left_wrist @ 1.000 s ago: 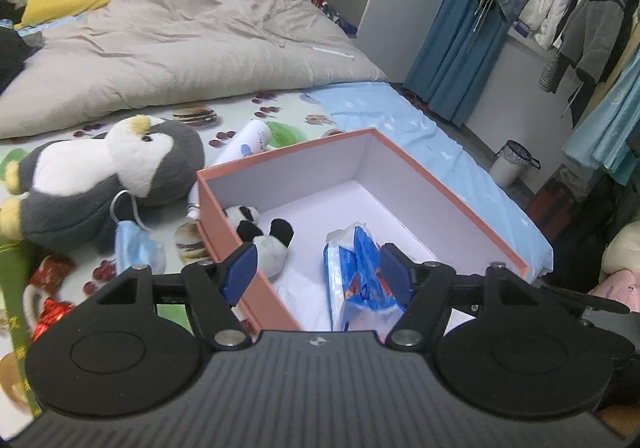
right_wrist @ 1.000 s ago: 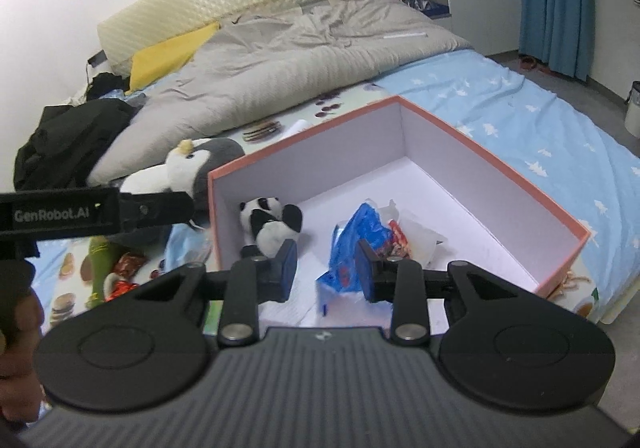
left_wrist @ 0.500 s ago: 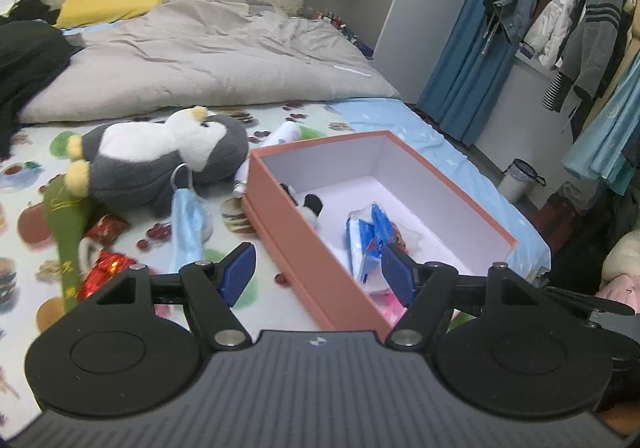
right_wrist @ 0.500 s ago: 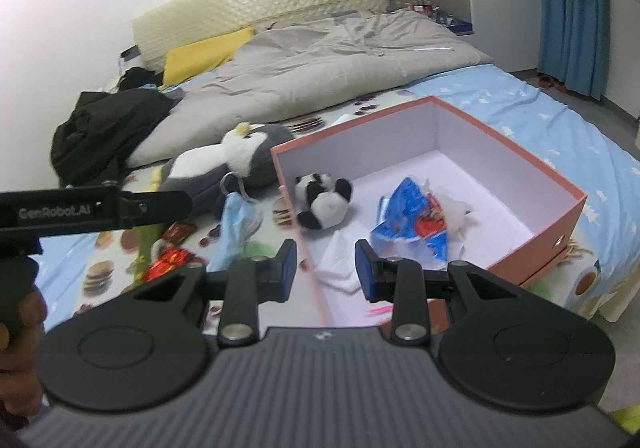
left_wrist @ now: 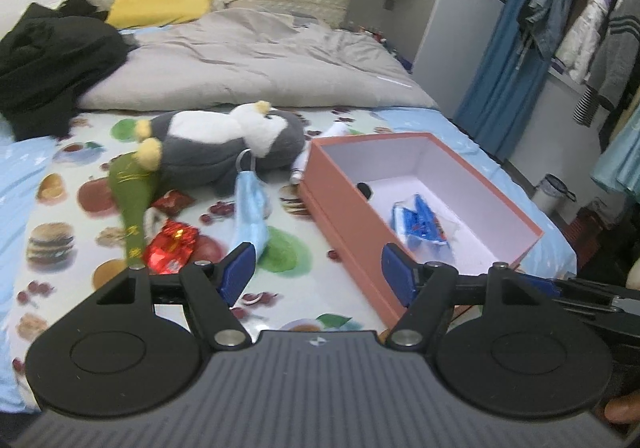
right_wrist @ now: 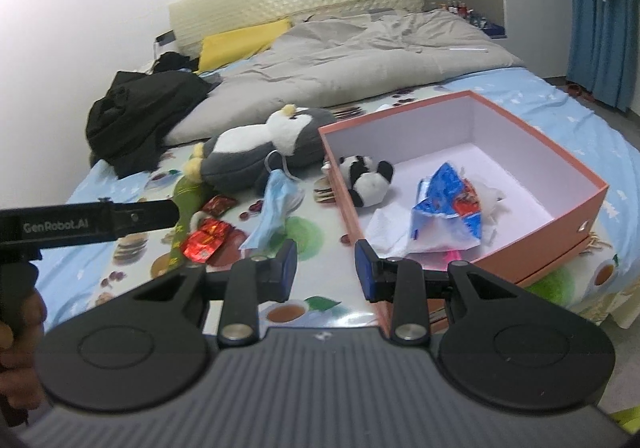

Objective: Organize soft objects
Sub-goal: 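Move both tools back toward the red candy packet and blue face mask, then grasp the red foil candy packet with the left tool while the right tool grasps the face mask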

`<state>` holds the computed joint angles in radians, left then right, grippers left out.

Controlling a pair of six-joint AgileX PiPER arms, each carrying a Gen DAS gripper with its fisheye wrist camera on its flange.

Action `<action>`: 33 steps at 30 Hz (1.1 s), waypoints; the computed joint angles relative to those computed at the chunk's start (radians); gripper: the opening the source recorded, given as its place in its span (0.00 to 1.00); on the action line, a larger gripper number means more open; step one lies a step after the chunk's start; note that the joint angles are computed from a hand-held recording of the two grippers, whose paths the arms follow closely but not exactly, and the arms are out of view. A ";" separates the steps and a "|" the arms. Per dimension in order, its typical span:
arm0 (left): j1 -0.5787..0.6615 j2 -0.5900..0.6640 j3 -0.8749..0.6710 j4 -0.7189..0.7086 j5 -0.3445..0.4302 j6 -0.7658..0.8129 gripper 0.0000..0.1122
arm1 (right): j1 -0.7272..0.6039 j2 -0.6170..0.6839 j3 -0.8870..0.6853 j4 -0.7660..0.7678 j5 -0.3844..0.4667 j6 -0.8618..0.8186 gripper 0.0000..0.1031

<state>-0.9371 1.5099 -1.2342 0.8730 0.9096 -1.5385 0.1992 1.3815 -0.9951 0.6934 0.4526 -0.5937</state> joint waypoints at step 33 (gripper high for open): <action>0.354 0.154 0.299 0.248 -0.288 -0.173 0.66 | 0.227 0.435 -0.324 0.002 0.000 0.004 0.54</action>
<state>-0.5833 1.6635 -0.9350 1.1209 0.6220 -1.7115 0.4260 1.8167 -1.3190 0.6952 0.4524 -0.5895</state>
